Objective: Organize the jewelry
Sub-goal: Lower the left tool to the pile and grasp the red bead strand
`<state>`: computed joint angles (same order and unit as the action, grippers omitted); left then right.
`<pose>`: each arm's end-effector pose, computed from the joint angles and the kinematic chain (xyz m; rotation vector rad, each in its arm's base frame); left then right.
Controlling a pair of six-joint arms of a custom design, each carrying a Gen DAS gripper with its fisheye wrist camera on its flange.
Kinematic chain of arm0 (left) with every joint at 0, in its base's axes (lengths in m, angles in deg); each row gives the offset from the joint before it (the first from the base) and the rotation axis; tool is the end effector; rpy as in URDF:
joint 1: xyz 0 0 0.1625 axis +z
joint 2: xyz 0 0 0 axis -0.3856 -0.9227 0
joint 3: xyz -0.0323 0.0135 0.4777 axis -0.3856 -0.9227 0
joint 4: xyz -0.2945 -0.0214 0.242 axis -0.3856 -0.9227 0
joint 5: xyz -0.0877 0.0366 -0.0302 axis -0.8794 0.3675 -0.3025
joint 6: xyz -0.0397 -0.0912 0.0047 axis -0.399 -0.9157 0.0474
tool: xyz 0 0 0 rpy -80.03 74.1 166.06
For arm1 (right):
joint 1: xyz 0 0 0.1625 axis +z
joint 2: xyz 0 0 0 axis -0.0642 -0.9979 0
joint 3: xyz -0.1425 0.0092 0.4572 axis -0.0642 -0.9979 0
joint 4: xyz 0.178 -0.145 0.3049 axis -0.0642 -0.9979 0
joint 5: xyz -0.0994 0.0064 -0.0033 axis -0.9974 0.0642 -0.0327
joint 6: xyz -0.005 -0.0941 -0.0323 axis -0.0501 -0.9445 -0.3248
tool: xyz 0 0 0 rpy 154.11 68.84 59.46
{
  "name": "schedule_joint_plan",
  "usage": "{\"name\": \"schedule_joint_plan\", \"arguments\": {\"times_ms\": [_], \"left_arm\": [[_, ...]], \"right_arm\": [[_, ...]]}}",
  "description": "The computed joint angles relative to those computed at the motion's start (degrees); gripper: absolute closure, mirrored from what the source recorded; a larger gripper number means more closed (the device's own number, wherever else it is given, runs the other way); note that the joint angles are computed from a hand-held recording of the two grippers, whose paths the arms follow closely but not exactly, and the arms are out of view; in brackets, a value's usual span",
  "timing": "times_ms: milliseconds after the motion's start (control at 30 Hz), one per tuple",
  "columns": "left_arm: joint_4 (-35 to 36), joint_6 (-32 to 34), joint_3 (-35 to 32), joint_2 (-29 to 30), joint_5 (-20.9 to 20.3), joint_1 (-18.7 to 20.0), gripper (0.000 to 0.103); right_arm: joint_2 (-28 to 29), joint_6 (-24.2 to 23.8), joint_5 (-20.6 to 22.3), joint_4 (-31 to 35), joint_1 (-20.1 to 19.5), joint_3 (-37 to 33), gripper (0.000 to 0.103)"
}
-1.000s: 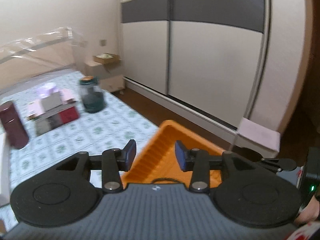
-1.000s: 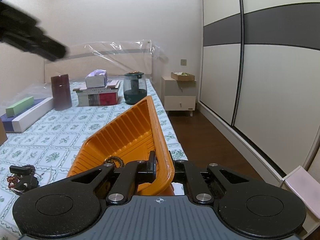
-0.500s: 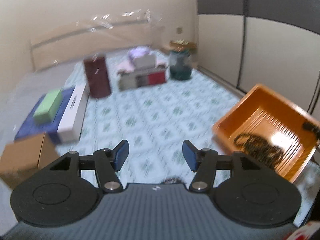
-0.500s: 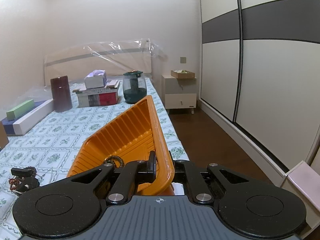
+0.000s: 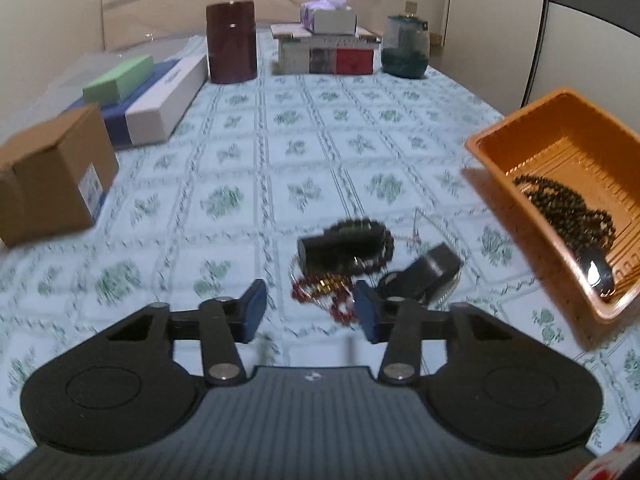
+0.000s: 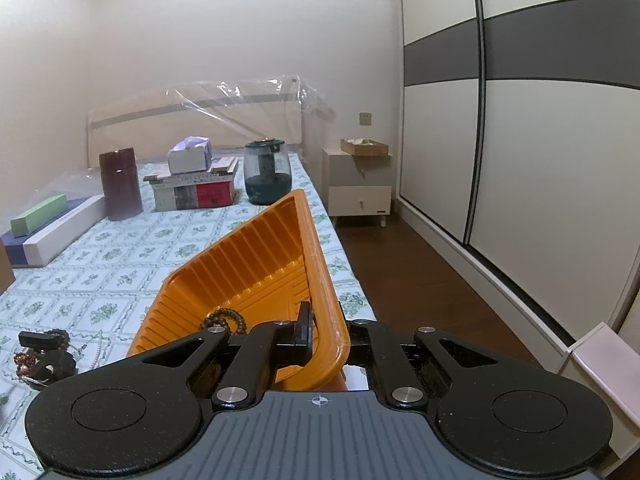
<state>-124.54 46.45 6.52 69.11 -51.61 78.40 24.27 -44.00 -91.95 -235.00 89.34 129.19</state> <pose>-0.3328 -0.8414 0.0927 0.7359 2.3066 -0.8291 0.0421 -0.7364 0.4127 0.2506 -1.9634 1.4043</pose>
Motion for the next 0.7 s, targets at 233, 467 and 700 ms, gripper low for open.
{"name": "schedule_joint_plan", "arguments": {"times_ms": [233,467,700], "left_arm": [[-0.17,-1.29,-1.02,1.89,-0.07,0.59,0.084],[2.56,-1.84,-5.32,4.04,-0.95,0.99,0.091],[5.57,-2.52,-7.14,4.41,-1.29,1.18,0.099]], "right_arm": [[0.03,-0.19,-0.06,0.28,-0.12,-0.22,0.096],[0.13,-0.3,-0.27,0.22,-0.11,-0.34,0.096],[0.23,-0.33,-0.55,0.19,-0.1,-0.38,0.096]]}}
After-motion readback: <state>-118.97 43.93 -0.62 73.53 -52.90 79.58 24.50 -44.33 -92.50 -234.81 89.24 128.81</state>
